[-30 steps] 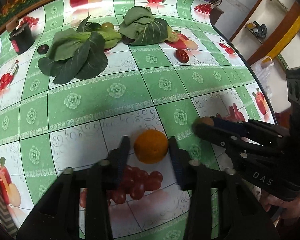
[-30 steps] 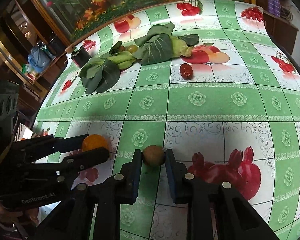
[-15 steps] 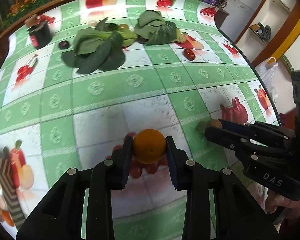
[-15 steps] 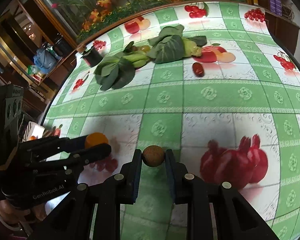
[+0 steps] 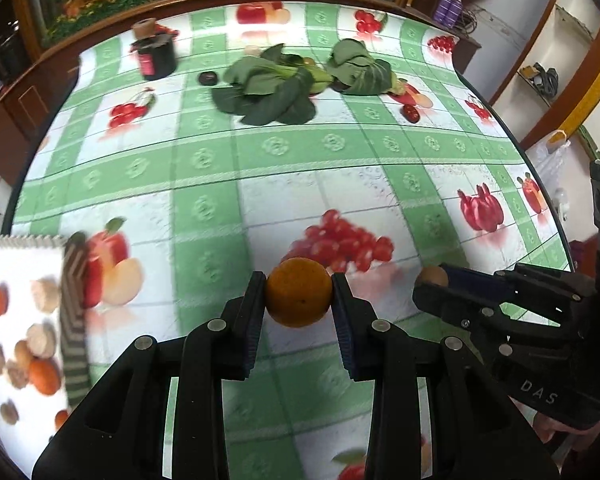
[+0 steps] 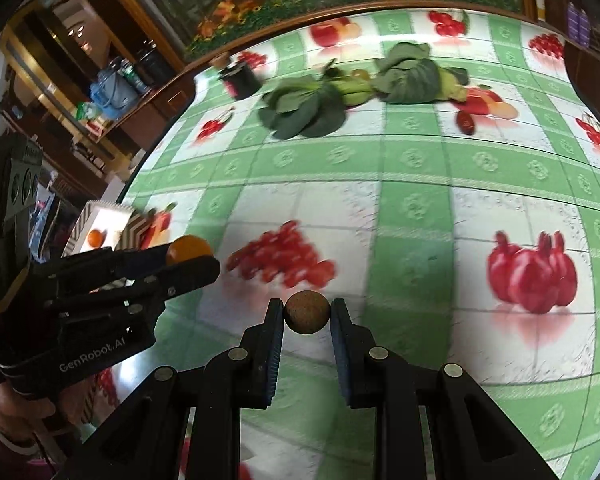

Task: Organize fruits
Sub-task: 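Carry the orange into the tray and release it while the right gripper releases the kiwi there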

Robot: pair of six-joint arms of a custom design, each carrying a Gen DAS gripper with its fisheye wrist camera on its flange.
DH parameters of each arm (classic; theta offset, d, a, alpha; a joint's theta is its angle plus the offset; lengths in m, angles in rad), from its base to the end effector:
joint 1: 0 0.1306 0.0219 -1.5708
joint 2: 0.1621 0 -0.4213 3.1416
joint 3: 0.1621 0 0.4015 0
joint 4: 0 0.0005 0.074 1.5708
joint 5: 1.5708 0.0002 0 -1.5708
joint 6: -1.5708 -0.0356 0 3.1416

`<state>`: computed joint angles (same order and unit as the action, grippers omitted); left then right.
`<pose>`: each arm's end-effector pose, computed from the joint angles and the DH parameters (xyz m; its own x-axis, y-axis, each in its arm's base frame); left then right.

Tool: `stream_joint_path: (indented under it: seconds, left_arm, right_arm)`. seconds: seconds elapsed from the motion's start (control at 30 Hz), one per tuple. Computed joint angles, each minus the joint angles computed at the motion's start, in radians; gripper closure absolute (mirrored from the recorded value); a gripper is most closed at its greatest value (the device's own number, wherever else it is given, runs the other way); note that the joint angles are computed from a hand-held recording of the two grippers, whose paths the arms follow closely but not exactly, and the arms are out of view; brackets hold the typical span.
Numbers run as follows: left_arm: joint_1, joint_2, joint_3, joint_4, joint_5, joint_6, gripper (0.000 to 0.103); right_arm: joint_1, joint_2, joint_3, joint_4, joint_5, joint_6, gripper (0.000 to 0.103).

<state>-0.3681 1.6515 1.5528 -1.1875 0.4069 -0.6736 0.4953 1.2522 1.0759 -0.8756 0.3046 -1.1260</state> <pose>0.5102 -0.2124 0.3975 -0.4291 0.7795 -0.4564 0.8979 0.4230 -0.1217 0.3615 0.1826 0.3825 -0.6199 0.6439 -0.4485 0.5509 0.7641 0.3356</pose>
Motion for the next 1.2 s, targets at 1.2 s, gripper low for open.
stream_joint_path:
  seconds: [1.2]
  left_arm:
    - [0.443, 0.165, 0.276, -0.161, 0.004, -0.139, 0.071]
  right_arm:
    - [0.115, 0.477, 0.558, 0.009, -0.110, 0.242, 0.080]
